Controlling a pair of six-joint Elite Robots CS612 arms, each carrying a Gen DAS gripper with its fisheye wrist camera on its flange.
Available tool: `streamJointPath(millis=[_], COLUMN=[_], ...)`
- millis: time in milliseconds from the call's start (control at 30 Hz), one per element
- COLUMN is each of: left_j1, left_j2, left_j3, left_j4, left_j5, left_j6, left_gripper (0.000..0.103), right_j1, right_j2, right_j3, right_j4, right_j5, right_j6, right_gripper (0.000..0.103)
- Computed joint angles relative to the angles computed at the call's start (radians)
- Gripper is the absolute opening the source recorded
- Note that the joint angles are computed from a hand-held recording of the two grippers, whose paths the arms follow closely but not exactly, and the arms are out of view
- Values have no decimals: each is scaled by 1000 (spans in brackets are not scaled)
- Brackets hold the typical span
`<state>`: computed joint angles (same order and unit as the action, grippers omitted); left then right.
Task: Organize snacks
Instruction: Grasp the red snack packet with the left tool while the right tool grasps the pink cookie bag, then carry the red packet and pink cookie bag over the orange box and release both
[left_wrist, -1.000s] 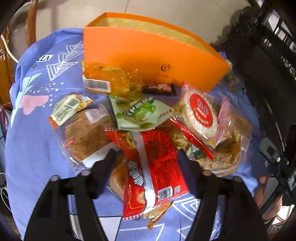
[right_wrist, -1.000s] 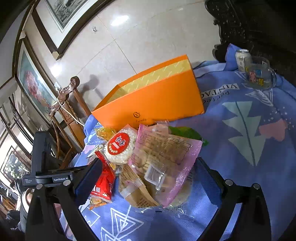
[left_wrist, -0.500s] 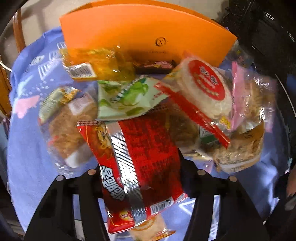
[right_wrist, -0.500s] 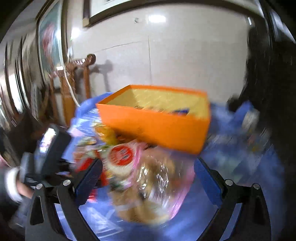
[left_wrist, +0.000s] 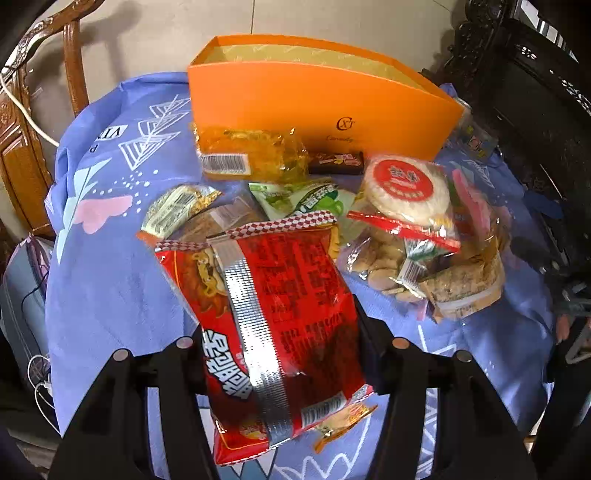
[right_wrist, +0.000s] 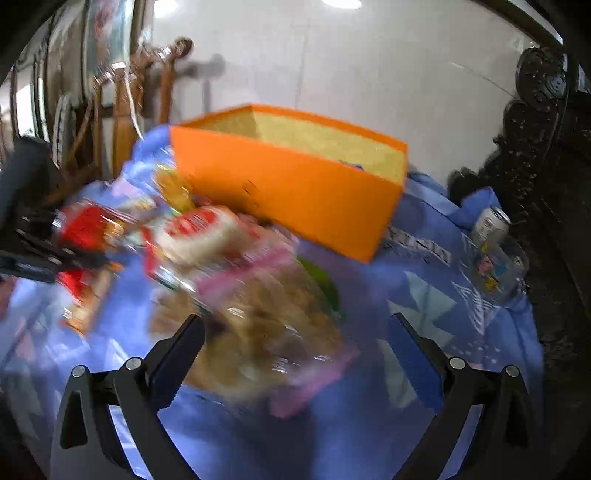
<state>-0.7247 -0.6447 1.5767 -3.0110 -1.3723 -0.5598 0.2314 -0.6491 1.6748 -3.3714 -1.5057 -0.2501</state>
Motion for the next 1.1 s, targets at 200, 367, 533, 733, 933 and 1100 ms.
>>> streamJointPath(millis=[200,367,533,733,933,1100], left_j1=[0,-1,4,3,-6,-11], left_j2=[6,4,-3,-9,-20,-37], left_j3=[0,5,14,24,36,36], left_j4=[5,-5,-4,-7,-22,-18], left_j5=[-21,-16,-5,-6,6,28], left_j6=[-1,-9,-15,-7,2,37], left_gripper=[56,56,56,56,56,56], right_j1=[12,17,-10,-32,-38,-24], right_j2=[37,71,33,-6,-9,-20], right_j3=[-102,-178,-106,-16,3,6], right_j4=[214,357,277,147,102,72], right_j5=[52,46,130,215,264,249], right_j6=[-105,-74,30,128,173,166], right_gripper=[100,79,44,39,39,39])
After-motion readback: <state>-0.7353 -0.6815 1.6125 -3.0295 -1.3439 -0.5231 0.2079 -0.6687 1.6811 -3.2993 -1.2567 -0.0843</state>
